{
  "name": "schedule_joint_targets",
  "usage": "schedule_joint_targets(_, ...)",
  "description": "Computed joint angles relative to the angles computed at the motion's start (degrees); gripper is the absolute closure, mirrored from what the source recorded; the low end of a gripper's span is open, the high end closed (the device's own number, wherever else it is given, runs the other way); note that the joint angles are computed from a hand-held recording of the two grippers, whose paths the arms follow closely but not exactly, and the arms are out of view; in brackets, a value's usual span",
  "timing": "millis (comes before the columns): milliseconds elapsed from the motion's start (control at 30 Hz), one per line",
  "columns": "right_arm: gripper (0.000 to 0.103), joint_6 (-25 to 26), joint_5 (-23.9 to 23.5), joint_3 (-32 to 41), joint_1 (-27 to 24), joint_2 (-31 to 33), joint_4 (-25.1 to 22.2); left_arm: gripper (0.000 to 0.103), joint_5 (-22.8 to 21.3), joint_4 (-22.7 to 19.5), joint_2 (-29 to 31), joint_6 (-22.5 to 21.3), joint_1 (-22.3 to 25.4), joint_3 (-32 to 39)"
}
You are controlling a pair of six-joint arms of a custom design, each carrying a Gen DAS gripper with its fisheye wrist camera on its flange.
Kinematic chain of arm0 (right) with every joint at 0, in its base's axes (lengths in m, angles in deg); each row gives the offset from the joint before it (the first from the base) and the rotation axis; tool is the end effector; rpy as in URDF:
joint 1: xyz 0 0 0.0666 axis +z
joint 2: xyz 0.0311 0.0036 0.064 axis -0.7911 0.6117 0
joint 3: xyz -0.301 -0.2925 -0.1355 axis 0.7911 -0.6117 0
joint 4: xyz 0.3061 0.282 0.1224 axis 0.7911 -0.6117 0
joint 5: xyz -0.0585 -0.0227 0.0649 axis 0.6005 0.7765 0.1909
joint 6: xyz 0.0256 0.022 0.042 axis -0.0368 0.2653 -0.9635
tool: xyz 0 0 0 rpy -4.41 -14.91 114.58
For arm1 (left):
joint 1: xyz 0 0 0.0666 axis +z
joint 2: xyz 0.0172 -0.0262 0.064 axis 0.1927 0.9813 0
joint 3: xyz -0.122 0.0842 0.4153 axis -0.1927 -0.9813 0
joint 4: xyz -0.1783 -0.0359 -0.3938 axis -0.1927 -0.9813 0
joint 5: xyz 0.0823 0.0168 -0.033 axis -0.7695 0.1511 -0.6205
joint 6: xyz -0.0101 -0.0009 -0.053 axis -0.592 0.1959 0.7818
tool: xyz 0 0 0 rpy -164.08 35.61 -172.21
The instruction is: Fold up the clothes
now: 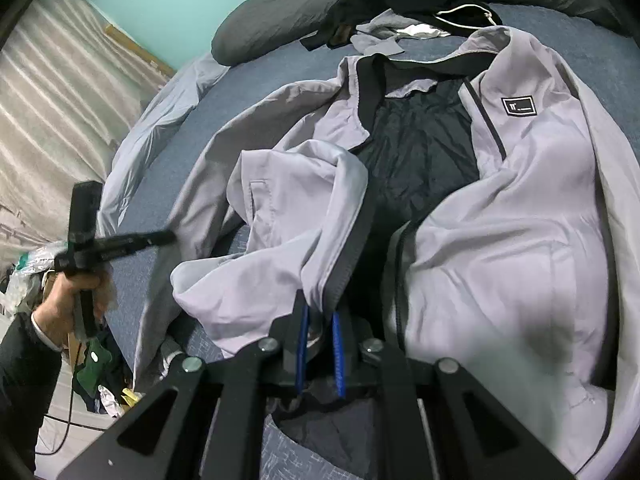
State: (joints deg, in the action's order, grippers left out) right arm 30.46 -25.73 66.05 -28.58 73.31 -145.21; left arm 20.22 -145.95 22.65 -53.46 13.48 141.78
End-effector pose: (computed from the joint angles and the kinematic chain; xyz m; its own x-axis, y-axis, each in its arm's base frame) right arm 0.2371 0.1135 0.4744 -0.8874 0.1415 -0.4387 -0.1011 0.8688 0.4848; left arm 0.5035 0.0054 0.5069 -0.7416 0.5309 -0.4101 0.6407 0.7417 -0.1985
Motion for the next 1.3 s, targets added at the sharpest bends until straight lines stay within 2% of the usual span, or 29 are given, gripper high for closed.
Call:
schedule_joint_targets(167, 0.093, 0.26, 0.11, 0.21, -0.35, 0.18, 0.11, 0.102, 0.43, -0.29, 4.66, 0.6, 2.4, 8.02)
schedule_joint_targets(300, 0.093, 0.81, 0.44, 0.42, -0.9, 0.58, -0.21, 0.102, -0.95, -0.19, 9.1, 1.33, 3.4, 14.32)
schedule_joint_targets(400, 0.093, 1.29, 0.58, 0.58, -1.41, 0.93, -0.25, 0.101, -3.68, 2.0, 11.48, 3.03, 3.04, 16.87)
schedule_joint_targets(467, 0.093, 1.6, 0.69, 0.76, -1.61, 1.36, -0.48, 0.101, -7.45, 1.61, 12.87, 3.16, 2.07, 17.08)
schedule_joint_targets(533, 0.093, 1.74, 0.66, 0.86, -1.72, 1.6, -0.6, 0.099, -9.34, 2.84, 12.51, 2.17, 1.66, 15.23)
schedule_joint_targets(600, 0.093, 1.78, 1.03, 1.12, -1.25, 1.74, -0.83, 0.099, -9.27, 3.34, 11.89, 1.59, 2.15, 14.08)
schedule_joint_targets(667, 0.093, 2.25, 1.22, 1.35, -1.0, 1.82, -1.12, 0.086, -8.16, 3.28, 11.28, 2.59, 3.28, 13.74)
schedule_joint_targets(800, 0.093, 1.85, 1.4, 1.44, -0.74, 1.6, -1.21, 0.077, -4.94, 2.94, 9.08, 3.06, 6.34, 12.6)
schedule_joint_targets(900, 0.093, 1.55, 2.04, 1.64, 0.03, 1.36, -1.32, 0.075, -4.24, 2.67, 6.29, 0.48, 7.69, 10.33)
schedule_joint_targets(1000, 0.093, 0.98, 3.79, 2.12, 1.58, 1.24, -1.99, 0.075, -0.23, -0.43, 2.32, -4.26, 8.25, 6.0)
schedule_joint_targets(1100, 0.093, -0.34, 4.55, 2.27, 2.63, 0.96, -1.95, 0.075, 0.08, -2.63, -3.37, -10.72, 6.7, -1.87)
schedule_joint_targets(1167, 0.093, -1.16, 5.31, 2.53, 3.93, 0.97, -2.32, 0.075, -0.23, -3.9, -5.91, -12.14, 5.61, -5.91)
schedule_joint_targets(1300, 0.093, -2.23, 6.15, 2.53, 5.3, 0.77, -2.82, 0.075, -1.89, -2.97, -11.18, -15.13, 2.71, -13.81)
